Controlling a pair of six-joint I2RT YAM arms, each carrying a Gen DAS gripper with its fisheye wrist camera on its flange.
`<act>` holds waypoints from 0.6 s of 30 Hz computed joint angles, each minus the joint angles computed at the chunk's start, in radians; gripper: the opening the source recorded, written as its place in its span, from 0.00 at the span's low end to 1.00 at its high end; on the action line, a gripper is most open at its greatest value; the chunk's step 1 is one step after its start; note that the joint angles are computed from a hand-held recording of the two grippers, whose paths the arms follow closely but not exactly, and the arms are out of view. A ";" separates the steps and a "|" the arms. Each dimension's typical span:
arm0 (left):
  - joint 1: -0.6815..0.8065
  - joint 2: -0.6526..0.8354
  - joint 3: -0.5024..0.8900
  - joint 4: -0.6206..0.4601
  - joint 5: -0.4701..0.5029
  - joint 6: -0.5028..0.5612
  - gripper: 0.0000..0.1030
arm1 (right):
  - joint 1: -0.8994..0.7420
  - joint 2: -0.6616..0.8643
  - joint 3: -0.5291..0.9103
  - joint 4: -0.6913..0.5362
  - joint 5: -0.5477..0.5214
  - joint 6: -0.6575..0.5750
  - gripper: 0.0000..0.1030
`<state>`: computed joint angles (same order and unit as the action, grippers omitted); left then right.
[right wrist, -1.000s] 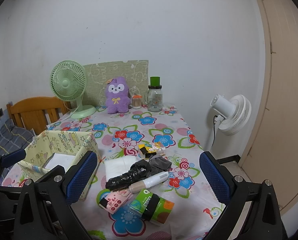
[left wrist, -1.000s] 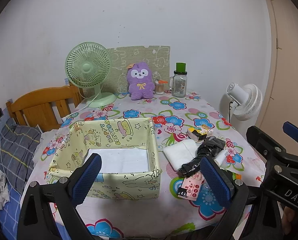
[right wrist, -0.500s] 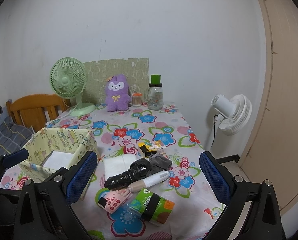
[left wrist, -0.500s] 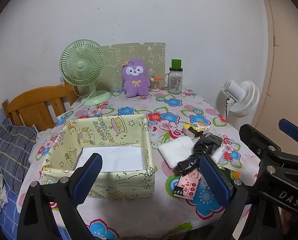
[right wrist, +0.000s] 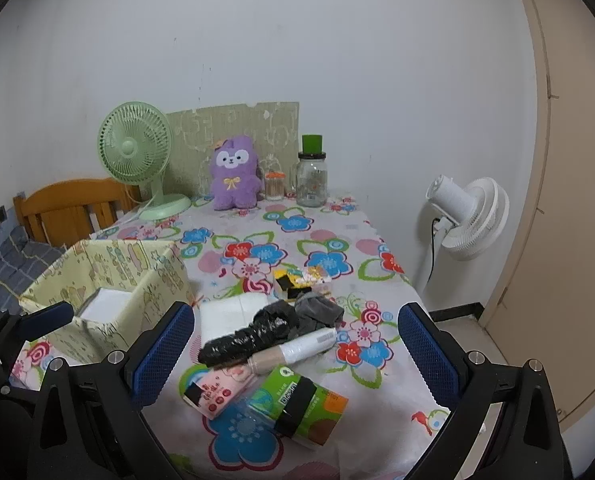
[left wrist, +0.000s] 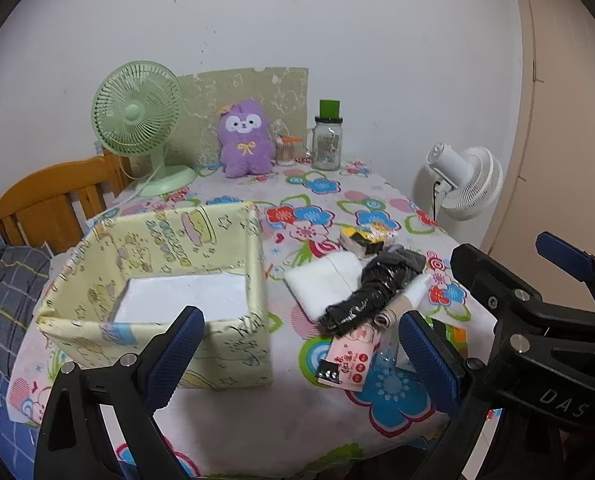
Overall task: Organize soft objects
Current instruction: 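Grasp the pink wipes pack with the left tool while the right tool grasps the green tissue pack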
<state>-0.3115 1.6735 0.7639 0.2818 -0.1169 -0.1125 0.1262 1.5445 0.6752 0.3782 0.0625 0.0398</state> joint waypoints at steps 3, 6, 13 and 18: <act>-0.010 0.034 0.008 0.010 0.000 -0.004 0.96 | -0.016 0.025 -0.005 0.019 -0.020 -0.005 1.00; -0.025 0.069 0.012 0.031 -0.013 -0.007 0.96 | -0.028 0.055 -0.008 0.040 -0.032 -0.013 1.00; -0.052 0.113 0.013 0.058 -0.037 -0.001 0.96 | -0.050 0.123 -0.001 0.062 -0.067 -0.024 1.00; -0.066 0.164 0.036 0.049 -0.025 -0.009 0.96 | -0.054 0.162 0.005 0.069 -0.071 -0.035 1.00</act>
<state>-0.3775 1.8374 0.8004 0.3305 -0.1422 -0.1217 0.0723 1.7062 0.6802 0.4468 -0.0085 0.0048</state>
